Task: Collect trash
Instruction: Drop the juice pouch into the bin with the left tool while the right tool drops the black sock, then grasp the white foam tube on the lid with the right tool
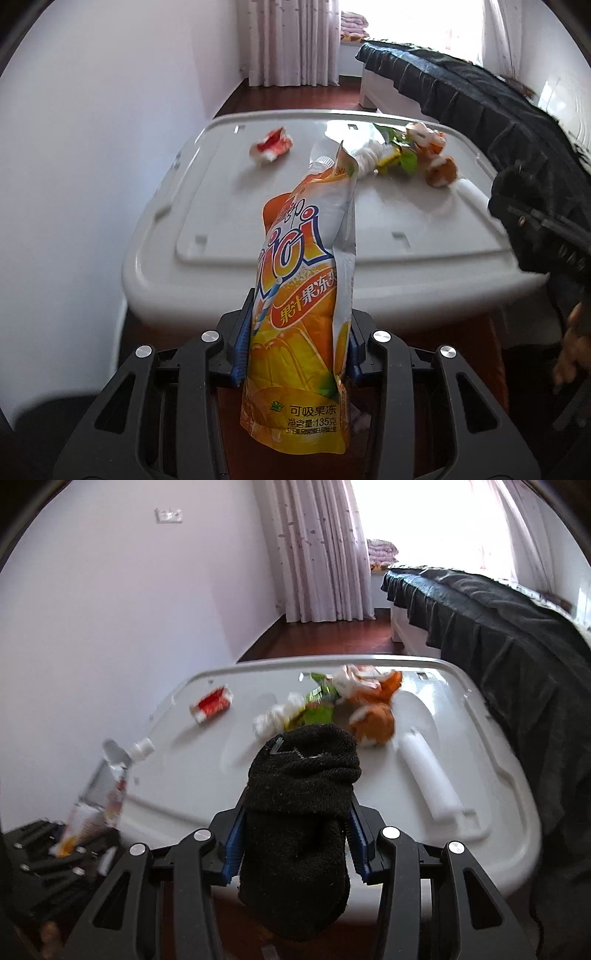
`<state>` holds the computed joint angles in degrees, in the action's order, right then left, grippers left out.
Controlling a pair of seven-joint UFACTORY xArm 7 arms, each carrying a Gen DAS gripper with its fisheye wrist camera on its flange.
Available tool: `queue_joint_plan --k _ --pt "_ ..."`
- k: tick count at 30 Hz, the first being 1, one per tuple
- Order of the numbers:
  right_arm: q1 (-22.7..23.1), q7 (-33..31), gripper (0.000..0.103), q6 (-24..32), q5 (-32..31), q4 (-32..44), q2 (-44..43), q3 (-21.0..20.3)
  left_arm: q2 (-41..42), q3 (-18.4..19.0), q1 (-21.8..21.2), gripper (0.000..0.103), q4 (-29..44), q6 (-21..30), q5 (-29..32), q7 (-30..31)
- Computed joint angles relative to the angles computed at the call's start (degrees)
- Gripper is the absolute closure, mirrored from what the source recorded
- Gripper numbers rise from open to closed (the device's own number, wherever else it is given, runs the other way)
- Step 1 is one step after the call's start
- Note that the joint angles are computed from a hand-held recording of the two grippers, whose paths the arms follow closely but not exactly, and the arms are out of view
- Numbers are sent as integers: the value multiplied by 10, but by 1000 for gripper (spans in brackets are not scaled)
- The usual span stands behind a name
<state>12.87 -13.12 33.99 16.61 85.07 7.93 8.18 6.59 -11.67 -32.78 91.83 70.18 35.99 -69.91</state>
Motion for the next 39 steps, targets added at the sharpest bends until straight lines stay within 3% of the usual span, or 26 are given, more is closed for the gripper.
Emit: queue_joint_plan --k 6,12,19,26,29,31,33,39 --pt "12 -13 57 -15 3 -170 -126 -6 -44 -28 -14 65 -70 -6 -10 -30" --pt "35 7 57 -17 1 -271 -205 -10 -63 -41 -6 65 -134 -60 -90 -32" --pt "54 16 56 2 -46 -299 -221 -1 -35 -35 4 65 -149 -81 -183 18" --pt "46 50 56 28 -51 -287 -196 -10 -27 -27 6 64 -158 -78 -207 25" --pt "44 57 51 32 -55 -284 -194 -9 -28 -27 6 64 -159 -80 -207 26" --pt "42 65 36 29 -60 -284 -193 -8 -17 -27 4 55 -143 -63 -199 27" --pt "42 68 32 15 -60 -291 -201 -9 -13 -26 -1 29 -133 -45 -186 20" --pt "42 70 32 9 -46 -292 -204 -15 -18 -27 -9 28 -126 -39 -152 9"
